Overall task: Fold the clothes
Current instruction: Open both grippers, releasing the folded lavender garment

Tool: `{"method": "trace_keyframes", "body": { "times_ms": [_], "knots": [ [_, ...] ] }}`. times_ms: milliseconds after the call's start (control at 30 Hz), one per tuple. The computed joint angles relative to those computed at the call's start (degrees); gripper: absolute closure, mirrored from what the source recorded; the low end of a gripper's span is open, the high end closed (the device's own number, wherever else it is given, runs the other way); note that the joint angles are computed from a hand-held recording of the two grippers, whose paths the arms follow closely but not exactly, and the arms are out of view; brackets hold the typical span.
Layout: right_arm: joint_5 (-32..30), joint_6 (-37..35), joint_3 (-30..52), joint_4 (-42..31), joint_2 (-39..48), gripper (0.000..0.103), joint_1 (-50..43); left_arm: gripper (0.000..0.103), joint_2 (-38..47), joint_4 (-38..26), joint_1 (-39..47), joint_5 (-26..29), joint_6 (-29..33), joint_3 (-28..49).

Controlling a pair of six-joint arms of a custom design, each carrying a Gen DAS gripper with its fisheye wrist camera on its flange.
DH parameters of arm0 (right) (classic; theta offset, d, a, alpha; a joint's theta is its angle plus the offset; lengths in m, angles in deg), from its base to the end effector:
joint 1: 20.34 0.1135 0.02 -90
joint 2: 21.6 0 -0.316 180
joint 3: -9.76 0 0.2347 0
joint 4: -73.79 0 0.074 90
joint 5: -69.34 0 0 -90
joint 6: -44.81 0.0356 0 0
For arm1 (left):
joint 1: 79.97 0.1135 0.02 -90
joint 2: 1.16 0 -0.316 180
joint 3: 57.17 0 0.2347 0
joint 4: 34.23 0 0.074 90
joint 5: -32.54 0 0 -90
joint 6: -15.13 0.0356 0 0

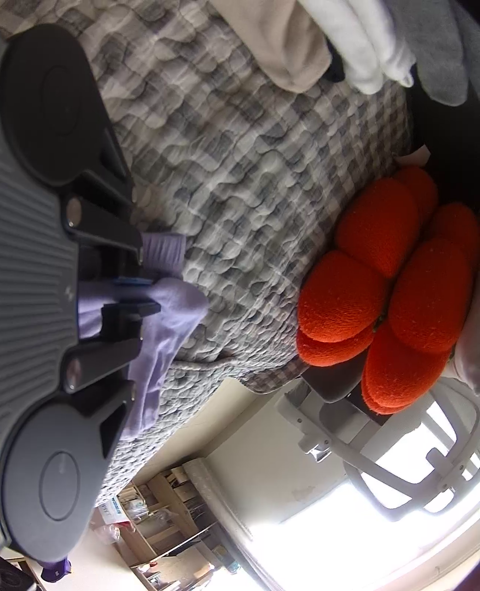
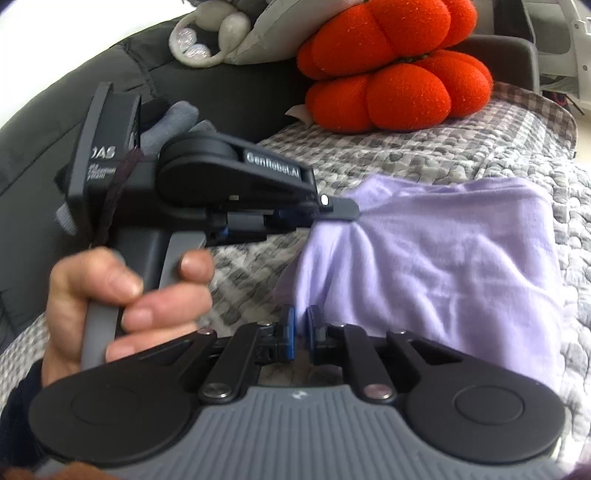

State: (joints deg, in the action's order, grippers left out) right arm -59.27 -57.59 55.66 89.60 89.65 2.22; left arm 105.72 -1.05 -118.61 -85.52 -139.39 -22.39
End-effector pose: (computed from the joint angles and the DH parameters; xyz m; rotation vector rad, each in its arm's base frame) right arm 0.2671 0.1350 0.1172 -0.9967 2.1536 0.8980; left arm 0.2182 -0.1530 0.1263 -0.7428 2.0690 -0.4782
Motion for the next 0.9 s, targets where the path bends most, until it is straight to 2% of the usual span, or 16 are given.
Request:
{"method": "trace_keyframes", "body": {
  "times_ms": [167,233,333,400,567,633,767,900],
  "knots": [
    [-2.5,-5.8,1.6,-7.5,-0.7,0.091,-1.2,0.095,-1.7,-5.4,-0.8,-1.8,0.3,1.5],
    [-5.2,-7.2,1.7,-9.3,-1.7,0.089,-3.0,0.093,-3.6,-10.7,-0.9,-2.6,-0.7,2.8],
    [-5.2,-5.7,1.3,-7.6,-3.5,0.082,-6.3,0.090,-6.2,-16.5,-1.4,-4.4,-2.6,3.9],
    [-4.5,-2.8,2.1,-6.5,-3.5,0.078,-9.5,0.089,-6.8,-16.3,-1.8,-4.9,-2.6,3.7],
    [-2.6,7.4,8.0,-6.4,-0.3,0.077,-16.4,0.087,-3.9,-9.7,-3.2,-3.8,0.8,3.7],
    [-1.6,11.2,11.0,-6.6,1.6,0.075,-17.8,0.087,-2.3,-9.1,-3.8,-3.1,2.4,5.2],
    [-5.1,17.5,20.3,-13.8,7.0,0.073,-19.8,0.087,-1.1,-10.3,-4.6,-3.2,3.3,6.8],
    [-7.8,20.9,27.6,-19.8,11.2,0.073,-20.2,0.087,-1.4,-6.0,-4.6,-2.4,5.5,5.6]
  ]
}}
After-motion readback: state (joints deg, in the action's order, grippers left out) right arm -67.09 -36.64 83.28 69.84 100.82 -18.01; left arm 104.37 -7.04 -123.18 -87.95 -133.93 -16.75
